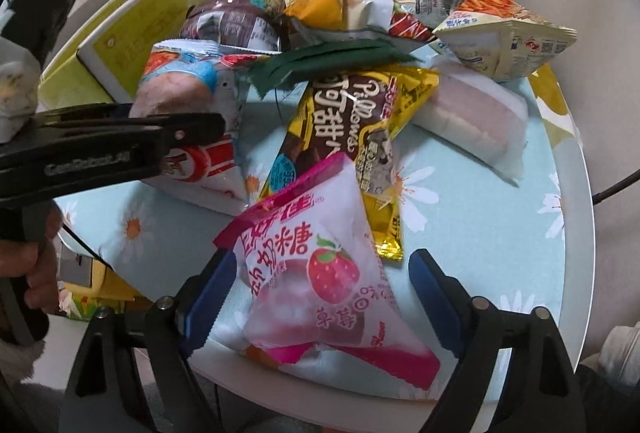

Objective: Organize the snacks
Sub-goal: 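Grasp the shrimp-chip bag with the left gripper while the right grasps the pink strawberry bag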

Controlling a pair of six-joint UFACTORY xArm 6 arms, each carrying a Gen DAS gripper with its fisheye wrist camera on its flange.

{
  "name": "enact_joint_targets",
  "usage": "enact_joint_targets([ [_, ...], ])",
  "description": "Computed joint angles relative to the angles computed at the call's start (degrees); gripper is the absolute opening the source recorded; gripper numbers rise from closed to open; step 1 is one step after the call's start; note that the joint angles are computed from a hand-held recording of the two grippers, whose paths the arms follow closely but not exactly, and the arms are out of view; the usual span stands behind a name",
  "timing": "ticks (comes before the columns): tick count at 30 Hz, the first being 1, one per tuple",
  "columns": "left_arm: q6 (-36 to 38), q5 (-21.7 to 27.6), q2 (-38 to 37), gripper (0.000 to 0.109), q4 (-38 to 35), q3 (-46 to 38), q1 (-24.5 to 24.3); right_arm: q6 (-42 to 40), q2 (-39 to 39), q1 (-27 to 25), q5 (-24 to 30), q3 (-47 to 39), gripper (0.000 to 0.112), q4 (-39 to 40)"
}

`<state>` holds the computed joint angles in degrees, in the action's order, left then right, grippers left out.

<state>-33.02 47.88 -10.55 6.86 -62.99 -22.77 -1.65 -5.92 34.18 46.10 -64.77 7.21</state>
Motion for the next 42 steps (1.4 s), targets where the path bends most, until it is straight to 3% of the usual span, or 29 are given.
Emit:
enact_joint_targets([
  [3, -0.9, 0.8, -1.8, 0.054, 0.4, 1.5, -0.4, -1.2, -0.6, 0.0, -0.1, 1.1, 0.083, 1.0],
  [12, -3.0, 2.0, -5.1, 0.054, 1.8, 3.9, -1.1, -3.3, -3.0, 0.9, -0.6, 4.4, 0.062, 2.5],
  [17, -4.3, 2.4, -6.2, 0.054, 3.1, 3.9, -1.8, -5.4, -4.9, 1.3, -0.8, 6.0, 0.045, 4.4],
  [23, -5.7, 2.8, -6.6, 0.054, 4.7, 2.9, -2.5, -6.9, -7.5, 0.7, -0.7, 7.5, 0.034, 7.7],
  [28, -6.7, 3.4, -7.5, 0.054, 5.8, 2.5, -2.8, -7.9, -7.3, -0.5, -0.1, 6.2, 0.029, 10.4],
  [42, -11.5, 7.7, -10.8, 0.054, 10.6, -2.0, -4.9, -9.6, -7.4, -2.8, 1.8, -0.2, 0.028, 14.4],
])
